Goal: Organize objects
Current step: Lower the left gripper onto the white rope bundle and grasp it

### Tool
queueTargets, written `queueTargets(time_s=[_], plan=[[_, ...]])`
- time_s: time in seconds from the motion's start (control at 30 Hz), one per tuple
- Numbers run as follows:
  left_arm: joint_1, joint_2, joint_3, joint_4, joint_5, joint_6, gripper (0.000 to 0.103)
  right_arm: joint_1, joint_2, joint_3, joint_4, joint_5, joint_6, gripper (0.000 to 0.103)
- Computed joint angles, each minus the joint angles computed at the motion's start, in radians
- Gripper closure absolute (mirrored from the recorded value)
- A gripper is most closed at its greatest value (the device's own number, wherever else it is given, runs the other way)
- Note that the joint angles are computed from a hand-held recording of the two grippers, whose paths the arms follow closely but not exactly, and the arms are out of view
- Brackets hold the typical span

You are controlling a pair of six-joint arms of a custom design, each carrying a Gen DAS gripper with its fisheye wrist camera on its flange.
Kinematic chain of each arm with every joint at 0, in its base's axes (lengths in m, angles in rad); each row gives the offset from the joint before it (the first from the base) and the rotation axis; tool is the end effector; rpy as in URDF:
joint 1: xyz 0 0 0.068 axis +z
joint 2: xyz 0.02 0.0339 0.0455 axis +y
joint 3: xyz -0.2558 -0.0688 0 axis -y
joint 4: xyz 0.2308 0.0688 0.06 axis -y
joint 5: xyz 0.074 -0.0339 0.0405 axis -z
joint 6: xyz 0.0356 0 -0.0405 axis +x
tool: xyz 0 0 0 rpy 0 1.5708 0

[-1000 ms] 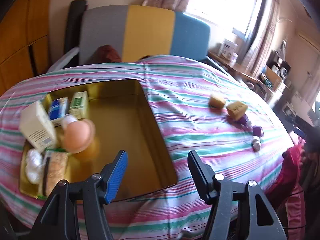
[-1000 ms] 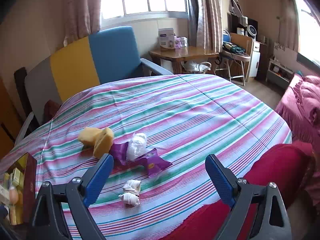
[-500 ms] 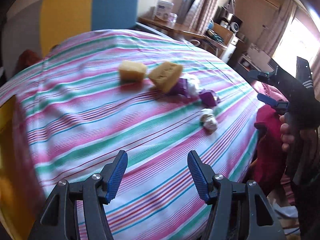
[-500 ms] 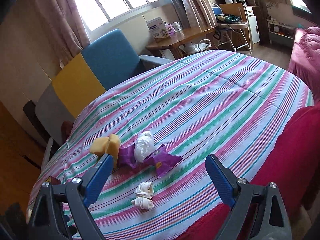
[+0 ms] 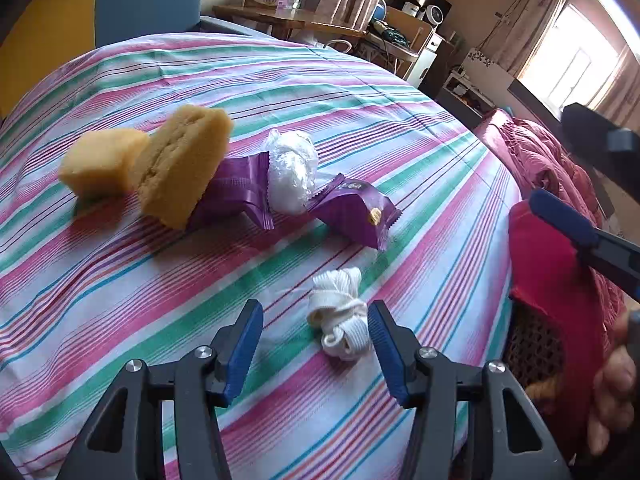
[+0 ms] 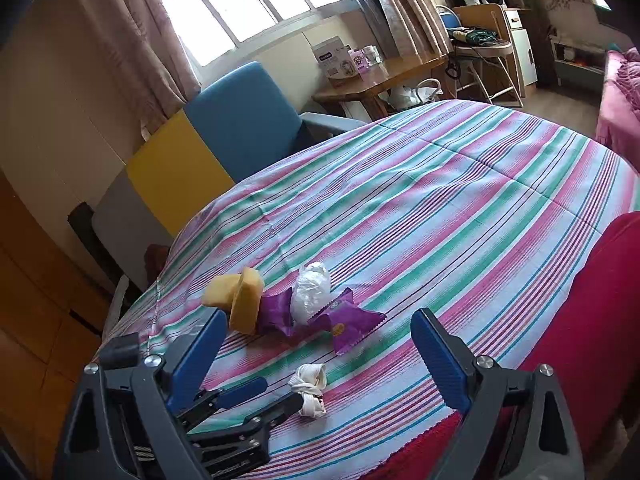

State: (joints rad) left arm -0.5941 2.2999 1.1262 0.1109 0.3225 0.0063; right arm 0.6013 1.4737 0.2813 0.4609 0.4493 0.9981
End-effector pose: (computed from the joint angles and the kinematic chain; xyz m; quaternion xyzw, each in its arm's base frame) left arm 0.3147 -0.2262 0.0205 0.3210 0.9007 -0.2206 0.1924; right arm 0.1862 0.1090 0.1049 0.2645 0.8549 0.1431 0.4227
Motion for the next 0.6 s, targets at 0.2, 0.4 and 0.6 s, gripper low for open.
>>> queueTargets(time_s=[0.2, 0.4, 0.6], plan=[[-0.023, 0.056, 0.040, 0.041, -0.021, -0.013, 0.072, 0.000, -0.001, -0.007, 0.014, -0.005, 0.001, 0.009], [0.010, 0.007, -0.114, 0.208, -0.044, 0.006, 0.074, -0.010, 0.009, 0.010, -0.005, -0.026, -0.008, 0.009], [0.109, -0.029, -0.218, 0.286, -0.048, 0.022, 0.073, -0.043, 0.038, 0.028, -0.013, -0.101, -0.025, 0.010]])
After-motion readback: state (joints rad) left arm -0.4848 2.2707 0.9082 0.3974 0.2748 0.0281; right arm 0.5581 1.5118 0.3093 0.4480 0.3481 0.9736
